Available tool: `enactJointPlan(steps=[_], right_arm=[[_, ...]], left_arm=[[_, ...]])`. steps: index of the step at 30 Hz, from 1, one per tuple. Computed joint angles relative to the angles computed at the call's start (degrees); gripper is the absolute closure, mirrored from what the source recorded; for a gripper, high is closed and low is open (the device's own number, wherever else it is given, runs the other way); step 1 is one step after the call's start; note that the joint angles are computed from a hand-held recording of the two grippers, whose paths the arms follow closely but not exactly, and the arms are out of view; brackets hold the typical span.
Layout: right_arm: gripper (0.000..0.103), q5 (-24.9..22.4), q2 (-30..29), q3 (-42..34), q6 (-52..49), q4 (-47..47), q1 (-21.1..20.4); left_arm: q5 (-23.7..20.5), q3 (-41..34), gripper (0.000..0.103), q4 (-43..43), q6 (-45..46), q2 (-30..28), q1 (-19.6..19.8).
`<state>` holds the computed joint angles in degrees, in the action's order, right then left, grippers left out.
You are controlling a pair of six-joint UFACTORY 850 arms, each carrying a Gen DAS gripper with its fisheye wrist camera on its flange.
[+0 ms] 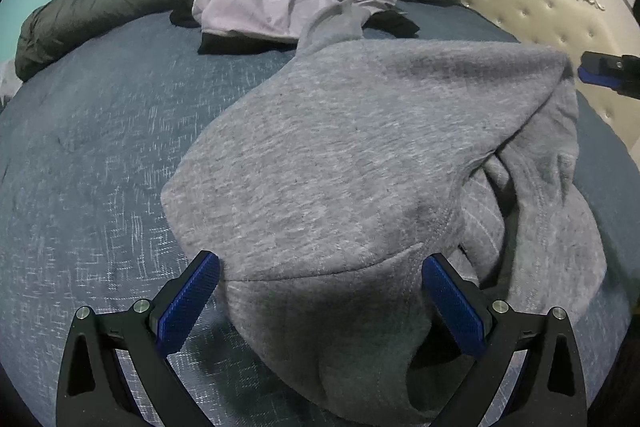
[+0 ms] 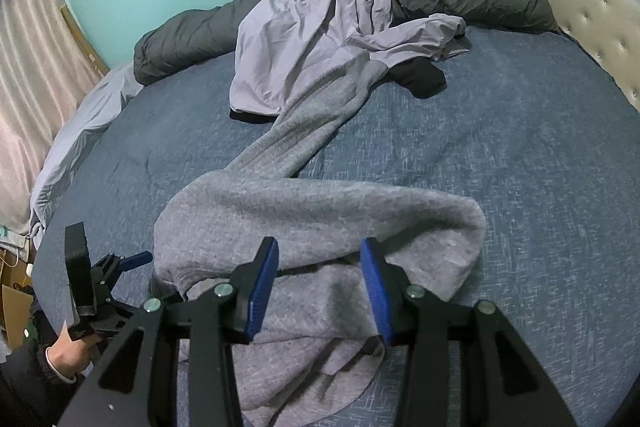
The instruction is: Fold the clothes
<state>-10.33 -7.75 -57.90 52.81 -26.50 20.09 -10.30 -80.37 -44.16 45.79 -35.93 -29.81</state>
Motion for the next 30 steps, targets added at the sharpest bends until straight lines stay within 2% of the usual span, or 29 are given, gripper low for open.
enactJointPlan(steps=[5, 6, 14, 20, 22, 25, 29, 30], right_arm=[[0.06, 0.2, -0.2, 0.2, -0.2, 0.3, 0.1], [0.06, 0.2, -0.3, 0.2, -0.2, 0.3, 0.1], [0.06, 0.3, -0.9, -0.1, -1.2, 0.6, 0.5], [0.06, 0.5, -1.2, 0.3, -1.9, 1.5, 0.9], [0.06, 0.4, -1.4, 0.3, -1.9, 1.6, 1.1], [0.06, 0.2, -1.5, 0.2, -2.3, 1.7, 1.5], [0.06, 0.1, -1.6, 0.2, -4.1, 3.0, 1.8], [0.06, 0.2, -1.6, 0.2, -5.7, 4.6, 1.7]], left_arm=[[1.2, -0.8, 0.0, 12.4, -9.2, -1.1, -1.1], [1.3, -0.9, 0.0, 12.6, -9.2, -1.3, -1.3], [0.0, -0.5, 0.002, -8.7, 10.6, -1.5, -0.4], [-1.1, 0.3, 0.028, -17.4, 19.7, -0.9, 0.0], [-1.4, 0.4, 0.04, -16.8, 19.7, -0.5, 0.0], [-1.2, 0.7, 0.048, -19.2, 22.7, 0.2, 0.1], [-2.1, 2.6, 0.057, -29.8, 32.7, 2.9, 1.0], [-2.4, 3.0, 0.063, -32.5, 35.1, 3.5, 1.3]])
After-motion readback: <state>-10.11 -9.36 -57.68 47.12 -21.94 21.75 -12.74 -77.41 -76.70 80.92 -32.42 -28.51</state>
